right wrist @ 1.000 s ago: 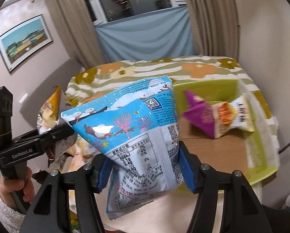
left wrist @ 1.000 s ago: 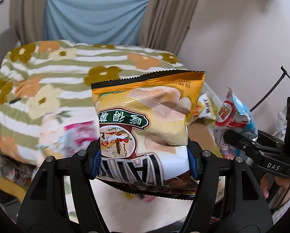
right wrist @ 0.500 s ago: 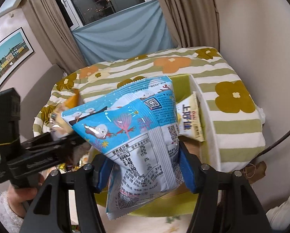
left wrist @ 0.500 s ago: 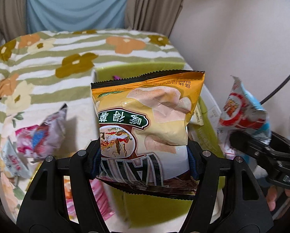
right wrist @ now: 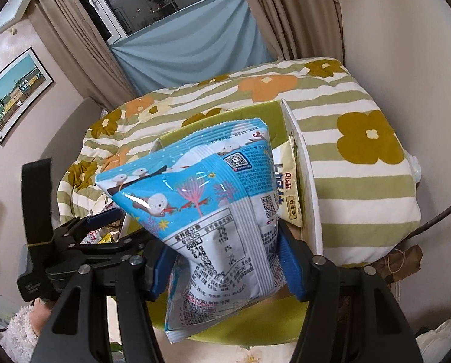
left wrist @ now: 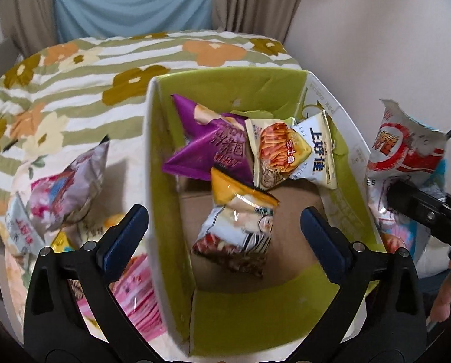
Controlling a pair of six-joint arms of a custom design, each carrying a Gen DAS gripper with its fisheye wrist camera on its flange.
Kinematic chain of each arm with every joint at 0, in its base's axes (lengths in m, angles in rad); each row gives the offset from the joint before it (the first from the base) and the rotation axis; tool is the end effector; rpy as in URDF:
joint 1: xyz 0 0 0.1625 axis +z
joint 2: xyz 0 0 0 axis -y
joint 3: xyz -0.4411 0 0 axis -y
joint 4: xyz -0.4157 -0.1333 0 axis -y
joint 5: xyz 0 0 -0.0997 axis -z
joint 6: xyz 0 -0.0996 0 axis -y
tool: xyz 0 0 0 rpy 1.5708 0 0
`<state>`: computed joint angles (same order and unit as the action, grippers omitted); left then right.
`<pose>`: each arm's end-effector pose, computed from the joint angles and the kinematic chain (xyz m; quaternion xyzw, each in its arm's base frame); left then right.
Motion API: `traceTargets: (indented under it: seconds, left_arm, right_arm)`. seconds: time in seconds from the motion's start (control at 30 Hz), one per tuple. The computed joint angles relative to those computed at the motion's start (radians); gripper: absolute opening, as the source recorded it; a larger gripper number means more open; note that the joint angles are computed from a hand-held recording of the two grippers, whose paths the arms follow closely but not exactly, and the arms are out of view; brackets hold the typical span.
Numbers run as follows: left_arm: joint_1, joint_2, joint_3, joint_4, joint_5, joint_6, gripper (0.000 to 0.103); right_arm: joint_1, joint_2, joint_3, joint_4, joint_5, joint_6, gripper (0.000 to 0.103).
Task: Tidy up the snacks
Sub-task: 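Carry both bags into the green box and release them, then withdraw both tools from the box toward the remaining snacks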
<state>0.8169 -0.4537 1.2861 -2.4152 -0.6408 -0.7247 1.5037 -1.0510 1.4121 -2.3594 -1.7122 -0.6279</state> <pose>-0.3762 -0.7121 -0.0099 0.0104 0.8937 -0.3061 0.3277 0.0694 -0.7459 0.3501 0.2554 -0.9409 0.1754 0.1370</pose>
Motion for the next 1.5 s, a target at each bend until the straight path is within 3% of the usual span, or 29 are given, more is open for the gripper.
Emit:
traceTargets:
  seconds: [0.57,0.6,0.67,0.7,1.23,1.37,1.5]
  left_arm:
    - [-0.019,-0.071,0.081,0.082,0.059,-0.166,0.100]
    - [-0.021,-0.075,0.085,0.092,0.063,-0.178,0.100]
    - [-0.023,-0.083,0.097,0.098,0.064,-0.195,0.100]
    - [-0.024,-0.089,0.106,0.097,0.063,-0.204,0.100]
    - [-0.062,-0.124,0.163,0.036,0.077,-0.197,0.100]
    - [-0.096,-0.169,0.210,0.065,0.117,-0.246,0.100]
    - [-0.134,-0.244,0.292,0.120,0.168,-0.352,0.100]
  right_arm:
    - [0.003,0.100,-0.088,0.076,-0.036,0.027,0.060]
    - [0.002,0.109,-0.096,0.081,-0.039,0.032,0.062]
    - [0.000,0.114,-0.097,0.076,-0.048,0.034,0.093]
    - [-0.002,0.113,-0.095,0.070,-0.047,0.031,0.097]
    - [0.006,0.017,0.029,-0.019,-0.027,-0.067,0.098]
    - [0.021,-0.007,0.050,-0.038,-0.028,-0.092,0.098]
    - [0.029,-0.035,0.065,-0.014,0.019,-0.094,0.098]
